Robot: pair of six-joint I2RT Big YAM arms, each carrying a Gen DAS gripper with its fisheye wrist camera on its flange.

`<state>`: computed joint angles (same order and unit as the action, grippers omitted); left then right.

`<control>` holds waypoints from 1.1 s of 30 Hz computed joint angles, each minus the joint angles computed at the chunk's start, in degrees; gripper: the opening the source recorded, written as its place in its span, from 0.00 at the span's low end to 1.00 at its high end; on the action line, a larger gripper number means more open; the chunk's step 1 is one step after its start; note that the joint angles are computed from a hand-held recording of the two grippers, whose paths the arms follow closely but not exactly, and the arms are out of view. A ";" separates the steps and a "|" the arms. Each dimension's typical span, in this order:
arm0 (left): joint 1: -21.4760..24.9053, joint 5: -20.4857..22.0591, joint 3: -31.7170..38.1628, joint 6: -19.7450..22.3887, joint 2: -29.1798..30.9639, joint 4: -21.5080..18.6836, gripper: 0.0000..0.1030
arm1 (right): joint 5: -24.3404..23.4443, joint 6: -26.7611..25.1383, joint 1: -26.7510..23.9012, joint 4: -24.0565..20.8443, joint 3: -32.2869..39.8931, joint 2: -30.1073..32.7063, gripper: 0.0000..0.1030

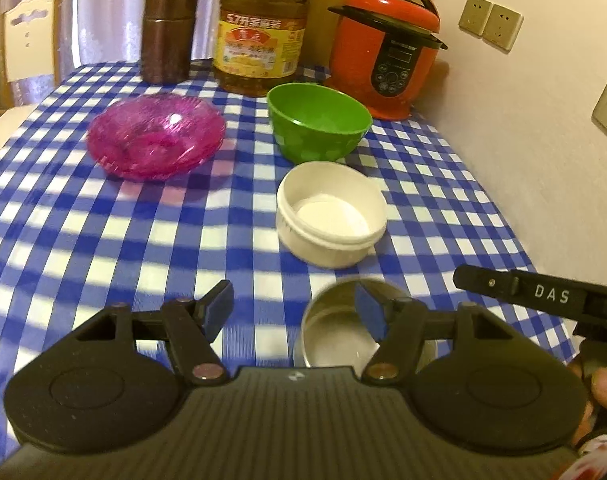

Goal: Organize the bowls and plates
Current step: 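Close both tools on the rim of the white container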

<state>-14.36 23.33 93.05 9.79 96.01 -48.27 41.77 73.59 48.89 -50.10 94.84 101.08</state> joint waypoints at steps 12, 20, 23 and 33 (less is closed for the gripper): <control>-1.65 2.47 19.00 -3.16 15.98 -3.78 0.48 | -8.84 -7.97 -8.63 7.29 1.98 2.79 0.46; -2.31 2.61 24.25 -3.90 20.92 -6.23 0.36 | -11.86 -10.81 -11.45 7.61 4.90 5.59 0.43; -2.35 2.26 24.90 -3.39 21.89 -7.09 0.31 | -13.22 -11.33 -12.14 8.25 4.49 5.68 0.35; -2.52 3.54 25.16 -3.35 22.73 -7.09 0.20 | -17.24 -12.09 -12.97 10.63 3.63 5.91 0.27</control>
<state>-16.88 26.87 118.21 6.44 118.74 -55.36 24.53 61.49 35.92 -39.47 98.47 106.99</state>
